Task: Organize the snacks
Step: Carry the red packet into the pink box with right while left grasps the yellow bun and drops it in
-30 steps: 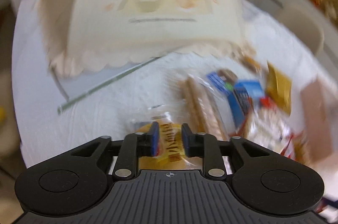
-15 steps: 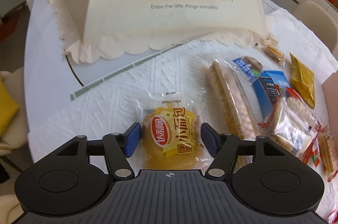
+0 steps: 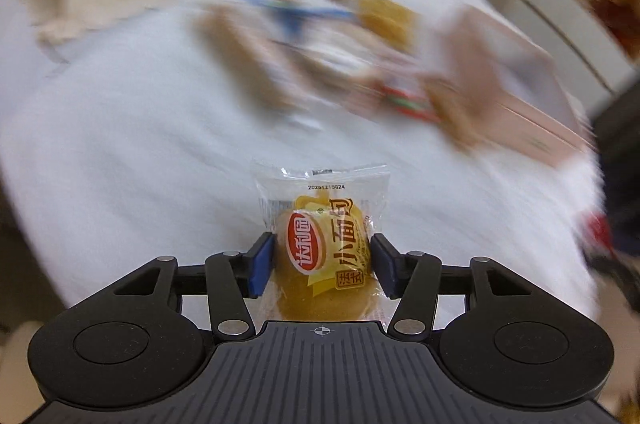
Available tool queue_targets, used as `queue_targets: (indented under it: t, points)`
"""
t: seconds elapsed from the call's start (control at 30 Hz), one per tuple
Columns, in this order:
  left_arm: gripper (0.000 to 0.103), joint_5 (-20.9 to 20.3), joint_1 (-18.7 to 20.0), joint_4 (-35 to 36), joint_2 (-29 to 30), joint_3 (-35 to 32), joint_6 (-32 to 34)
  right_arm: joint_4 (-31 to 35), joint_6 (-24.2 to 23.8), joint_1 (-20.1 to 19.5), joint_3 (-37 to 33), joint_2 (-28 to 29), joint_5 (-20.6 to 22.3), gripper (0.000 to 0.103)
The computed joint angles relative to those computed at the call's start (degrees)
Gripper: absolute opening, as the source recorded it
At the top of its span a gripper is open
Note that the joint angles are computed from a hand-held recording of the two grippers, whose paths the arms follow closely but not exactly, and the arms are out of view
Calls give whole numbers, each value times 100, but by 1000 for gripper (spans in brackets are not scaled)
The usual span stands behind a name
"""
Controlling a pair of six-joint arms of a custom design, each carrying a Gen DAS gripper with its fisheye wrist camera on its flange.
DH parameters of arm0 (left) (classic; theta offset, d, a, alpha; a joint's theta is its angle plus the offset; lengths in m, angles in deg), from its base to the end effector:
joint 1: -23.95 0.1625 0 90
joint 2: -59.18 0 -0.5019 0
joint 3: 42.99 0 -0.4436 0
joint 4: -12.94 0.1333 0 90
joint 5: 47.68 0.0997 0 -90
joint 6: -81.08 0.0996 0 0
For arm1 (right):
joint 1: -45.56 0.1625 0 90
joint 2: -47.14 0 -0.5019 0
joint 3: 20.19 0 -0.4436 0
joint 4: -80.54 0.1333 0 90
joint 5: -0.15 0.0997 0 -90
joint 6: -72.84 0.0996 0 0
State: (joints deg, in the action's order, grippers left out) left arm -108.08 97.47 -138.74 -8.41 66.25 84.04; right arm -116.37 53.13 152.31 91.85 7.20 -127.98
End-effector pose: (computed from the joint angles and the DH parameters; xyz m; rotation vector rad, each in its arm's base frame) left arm -0.0083 -0.6714 0.2845 0.3218 2.6024 -0.5408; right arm 0.2554 -0.5996 0.0552 0.4979 -2.3331 0.7221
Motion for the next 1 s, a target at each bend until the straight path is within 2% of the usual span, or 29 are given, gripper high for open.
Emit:
queue_targets:
  t: [0.1,0.2,0.33,0.4,0.47,0.53,0.6,0.67,0.73,0.8,0.83,0.87,0.9,1.0]
  points:
    - [57,-689,-202,45,-3,67,14,-302,-161,5,112,-92,45,54]
    - [57,-1323,-439,-307,197,-174,258,-578,-312,11,204,-161,78,54]
    - [58,-1782,-670,-778,1017,-1196,786,-863,-521,-12,198,-200,144,54]
    - [59,-1973,-618,-321,1591,-2071,542,-919,-527,-38,138,-188,184,54]
    - [55,-1781,-574,-4,2055,-2715,211,-966,-492,-66,65,-156,157,54]
    - [55,-1671,-503,-90,2253,-2933,122,-1016,-475,-87,16,-138,82,54]
    - [55,-2060,-375,-379,2200,-2778,101,-1094,-496,-119,-12,-147,35,54]
    - [55,-2261,-239,-577,2055,-2521,-132,-1151,-532,-162,-77,-160,39,54]
    - [55,-2138,-167,-843,1879,-2125,-414,-1128,-572,-209,-306,-156,108,54]
    - [55,-1915,-104,-791,1753,-1868,-666,-1147,-681,-239,-729,-56,283,54]
    - [55,-1883,-60,-682,1711,-1789,-762,-1156,-684,-264,-994,10,458,58]
    - [55,-1828,-16,-562,1656,-1701,-861,-1108,-622,-287,-1248,78,586,73]
    - [55,-1736,15,-486,1616,-1639,-919,-1004,-529,-293,-1553,185,552,79]
    - [55,-1375,59,-427,1391,-1365,-853,-568,-384,-295,-2179,470,206,80]
